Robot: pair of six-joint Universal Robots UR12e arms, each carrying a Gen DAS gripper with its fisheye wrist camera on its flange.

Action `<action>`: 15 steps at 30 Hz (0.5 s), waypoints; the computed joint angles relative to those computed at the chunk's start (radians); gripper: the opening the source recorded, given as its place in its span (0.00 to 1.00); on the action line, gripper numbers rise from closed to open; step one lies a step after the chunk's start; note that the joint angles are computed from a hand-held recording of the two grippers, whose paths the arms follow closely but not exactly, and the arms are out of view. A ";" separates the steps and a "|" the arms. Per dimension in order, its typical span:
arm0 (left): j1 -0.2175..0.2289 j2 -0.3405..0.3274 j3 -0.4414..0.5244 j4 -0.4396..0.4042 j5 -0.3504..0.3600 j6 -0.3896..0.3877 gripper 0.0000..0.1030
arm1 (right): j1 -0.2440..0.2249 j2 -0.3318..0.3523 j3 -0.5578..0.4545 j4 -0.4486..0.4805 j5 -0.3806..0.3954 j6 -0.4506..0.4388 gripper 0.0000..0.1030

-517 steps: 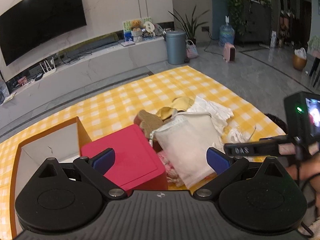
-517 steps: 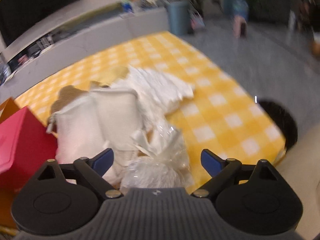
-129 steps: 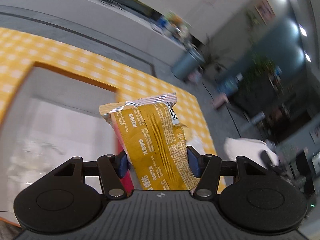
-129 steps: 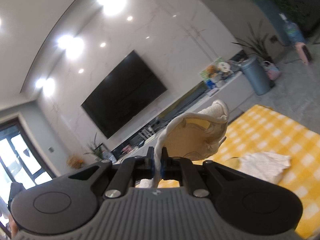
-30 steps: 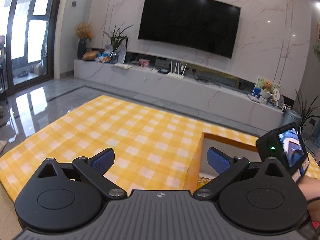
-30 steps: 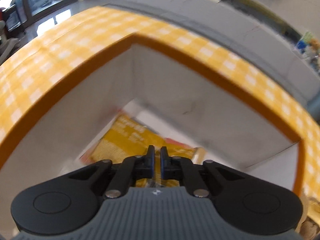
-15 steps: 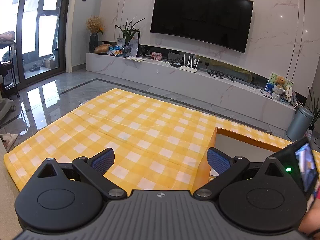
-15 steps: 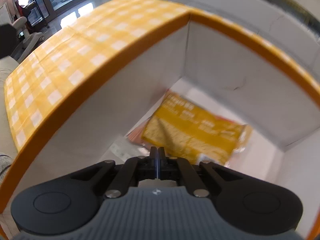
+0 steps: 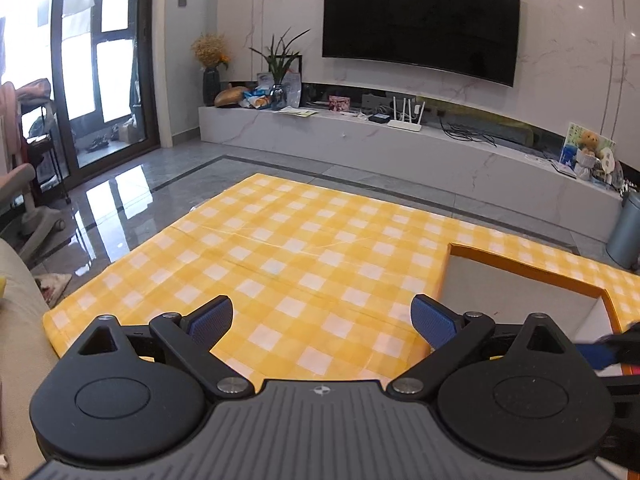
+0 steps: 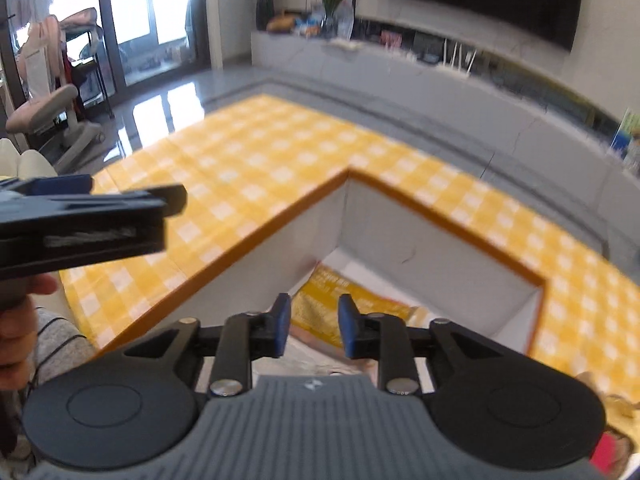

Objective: Organize soft objects
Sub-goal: 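Move both tools back to the pile of soft items beside the red box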

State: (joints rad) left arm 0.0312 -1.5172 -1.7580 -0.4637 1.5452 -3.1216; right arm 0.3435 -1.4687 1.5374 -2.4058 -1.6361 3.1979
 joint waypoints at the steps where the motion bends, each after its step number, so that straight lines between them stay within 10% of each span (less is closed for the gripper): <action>1: -0.002 0.002 -0.002 0.006 -0.001 0.016 1.00 | 0.001 -0.010 0.011 -0.015 -0.014 -0.010 0.29; 15: -0.104 0.012 -0.031 0.210 0.148 0.262 1.00 | -0.025 -0.183 0.169 -0.181 -0.187 -0.027 0.48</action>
